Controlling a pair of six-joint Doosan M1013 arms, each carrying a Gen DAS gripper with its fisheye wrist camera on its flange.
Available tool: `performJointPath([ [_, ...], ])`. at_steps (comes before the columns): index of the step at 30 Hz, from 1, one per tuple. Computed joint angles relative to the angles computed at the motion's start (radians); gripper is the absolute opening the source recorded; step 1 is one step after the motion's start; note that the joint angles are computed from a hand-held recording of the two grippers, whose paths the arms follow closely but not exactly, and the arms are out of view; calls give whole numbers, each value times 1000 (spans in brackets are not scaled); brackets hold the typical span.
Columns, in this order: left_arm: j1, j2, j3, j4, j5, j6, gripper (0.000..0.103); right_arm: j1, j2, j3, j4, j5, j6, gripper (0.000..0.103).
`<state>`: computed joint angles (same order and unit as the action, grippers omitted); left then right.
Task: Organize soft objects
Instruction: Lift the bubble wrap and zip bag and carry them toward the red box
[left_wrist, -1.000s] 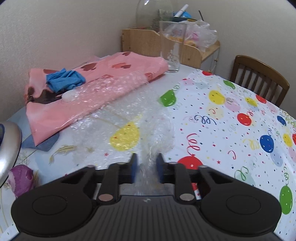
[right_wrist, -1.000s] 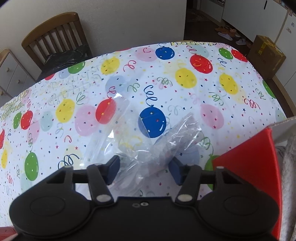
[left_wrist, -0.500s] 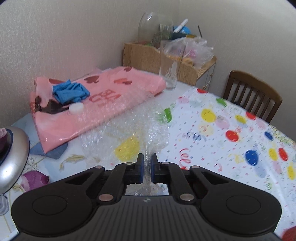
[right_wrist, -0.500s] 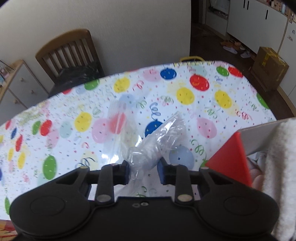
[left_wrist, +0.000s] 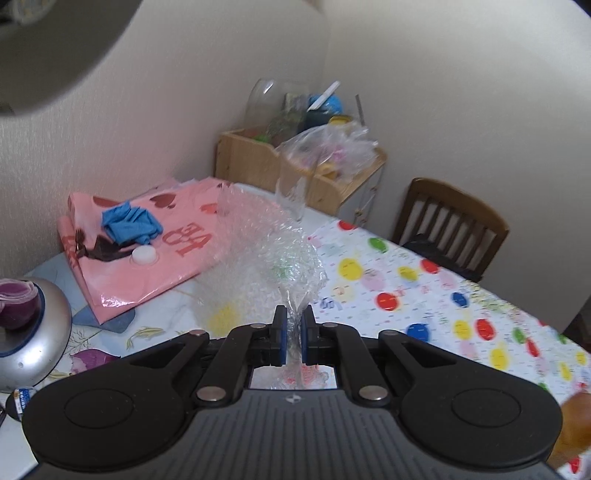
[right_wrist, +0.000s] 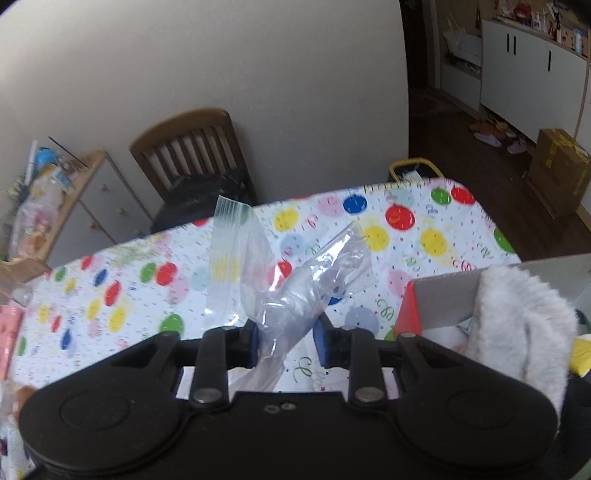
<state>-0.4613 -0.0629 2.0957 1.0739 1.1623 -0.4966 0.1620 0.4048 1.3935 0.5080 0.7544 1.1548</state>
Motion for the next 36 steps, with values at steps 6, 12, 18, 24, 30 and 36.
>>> performJointPath([
  [6, -88, -33, -24, 22, 45, -19, 6, -44, -55, 42, 143, 33, -153, 27],
  [12, -188, -34, -70, 28, 97, -5, 7, -98, -100, 85, 242, 89, -298, 27],
  [18, -273, -9, -133, 46, 143, 24, 7, -160, -129, 115, 297, 153, -402, 27],
  [24, -335, 47, -218, 76, 107, 88, 7, -228, -141, 116, 321, 218, -474, 27],
  [30, -369, 130, -315, 94, 27, 158, 7, -291, -139, 108, 333, 257, -529, 27],
  [36, -375, 221, -416, 96, -106, 266, 7, -347, -132, 95, 337, 273, -563, 27],
])
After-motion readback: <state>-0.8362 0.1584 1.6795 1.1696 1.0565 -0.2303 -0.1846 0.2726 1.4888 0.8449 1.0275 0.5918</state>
